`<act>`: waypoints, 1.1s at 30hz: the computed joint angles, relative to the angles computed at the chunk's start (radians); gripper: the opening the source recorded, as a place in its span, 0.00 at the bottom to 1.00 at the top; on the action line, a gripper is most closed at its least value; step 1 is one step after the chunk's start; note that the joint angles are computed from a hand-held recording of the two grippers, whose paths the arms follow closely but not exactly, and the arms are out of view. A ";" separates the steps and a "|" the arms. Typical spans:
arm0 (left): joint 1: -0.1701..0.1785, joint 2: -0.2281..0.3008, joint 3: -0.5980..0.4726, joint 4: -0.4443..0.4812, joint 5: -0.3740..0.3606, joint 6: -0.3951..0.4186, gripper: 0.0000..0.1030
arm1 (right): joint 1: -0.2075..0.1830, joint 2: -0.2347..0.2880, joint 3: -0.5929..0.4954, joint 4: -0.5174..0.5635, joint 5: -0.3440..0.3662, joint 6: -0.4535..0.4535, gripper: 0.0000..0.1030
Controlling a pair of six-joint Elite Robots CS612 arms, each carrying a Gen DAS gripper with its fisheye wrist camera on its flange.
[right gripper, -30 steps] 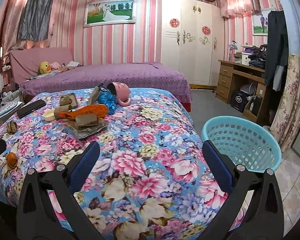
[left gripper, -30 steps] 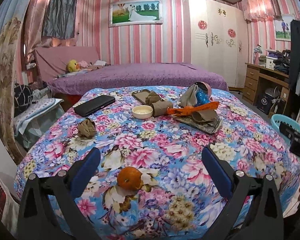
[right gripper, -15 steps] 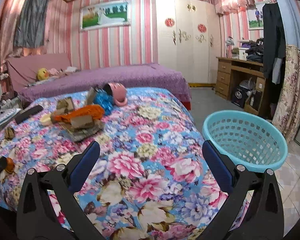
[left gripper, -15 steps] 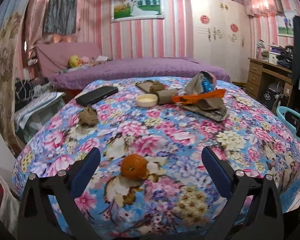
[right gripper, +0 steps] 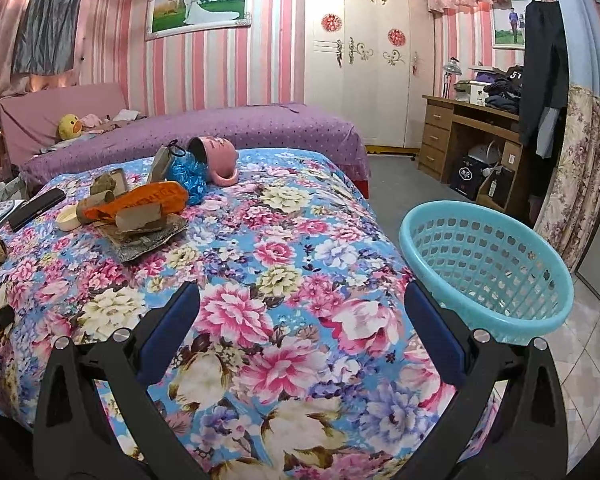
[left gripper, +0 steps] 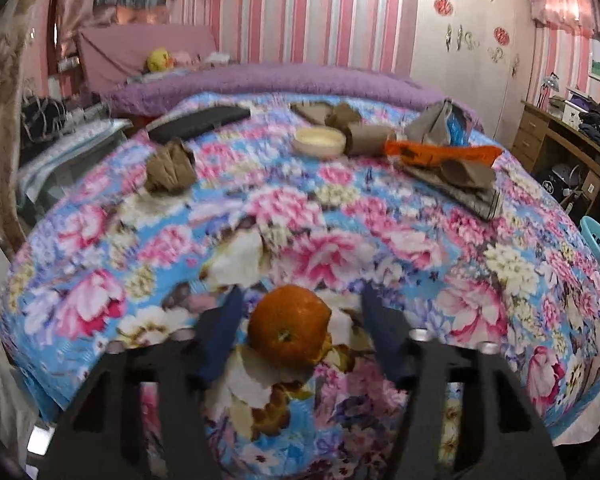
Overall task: Collect trash
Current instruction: 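Grasp the orange on the bedspread with the left tool while the right tool grasps the brown cloth, then carry the orange and brown cloth in both tools toward the blue basket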
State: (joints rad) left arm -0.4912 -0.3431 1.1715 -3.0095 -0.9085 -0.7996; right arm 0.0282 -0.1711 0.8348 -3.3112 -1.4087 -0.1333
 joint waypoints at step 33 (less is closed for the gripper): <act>0.140 -0.135 0.251 -0.273 0.050 0.190 0.22 | 0.178 -0.008 -0.080 0.147 0.190 -0.010 0.96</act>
